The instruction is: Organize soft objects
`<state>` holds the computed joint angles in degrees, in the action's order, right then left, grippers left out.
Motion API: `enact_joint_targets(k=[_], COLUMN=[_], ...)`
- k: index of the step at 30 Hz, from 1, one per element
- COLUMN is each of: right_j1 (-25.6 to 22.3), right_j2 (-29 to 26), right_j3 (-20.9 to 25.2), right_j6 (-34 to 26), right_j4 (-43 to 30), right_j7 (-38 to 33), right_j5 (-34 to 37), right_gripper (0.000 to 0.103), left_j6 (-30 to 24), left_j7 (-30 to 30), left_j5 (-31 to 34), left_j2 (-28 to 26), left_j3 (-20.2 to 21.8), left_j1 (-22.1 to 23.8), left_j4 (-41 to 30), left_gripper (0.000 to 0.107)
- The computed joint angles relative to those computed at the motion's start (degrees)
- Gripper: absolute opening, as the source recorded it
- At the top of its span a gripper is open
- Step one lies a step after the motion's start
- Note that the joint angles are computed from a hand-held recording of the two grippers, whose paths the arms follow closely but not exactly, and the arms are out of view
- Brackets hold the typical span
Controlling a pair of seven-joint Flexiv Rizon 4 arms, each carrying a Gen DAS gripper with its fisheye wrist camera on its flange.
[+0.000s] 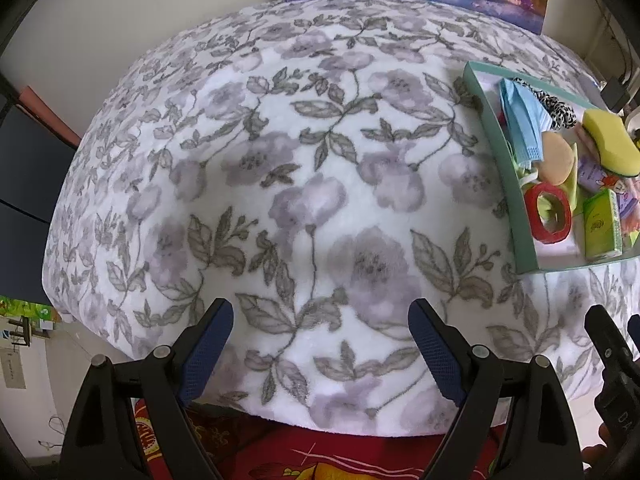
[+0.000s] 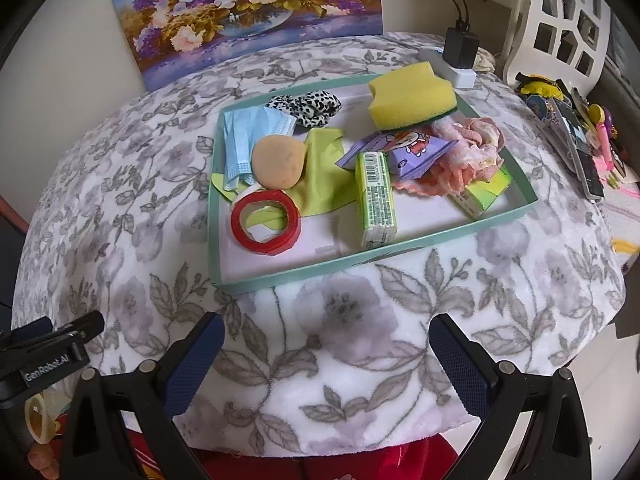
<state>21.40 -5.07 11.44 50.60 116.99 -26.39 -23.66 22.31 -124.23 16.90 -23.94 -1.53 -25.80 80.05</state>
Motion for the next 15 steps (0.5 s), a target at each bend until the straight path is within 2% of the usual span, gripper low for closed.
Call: enact_joint_targets(k=[15], right_j1=[0.12], right_j2=[-0.26], right_j3=[-0.01], right_j6=[-0.09], right_j4=[-0.34], right_j7=[-1.17], right_j5=[0.35], right_gripper=[0.103], left_j6=[0.67], left_j7=[0.54], left_j5=[-0.11], left_j2=[0.15], left_j3=[-0.03], left_j1=[0.17], left_j4=[0.14], left_gripper=[0.090])
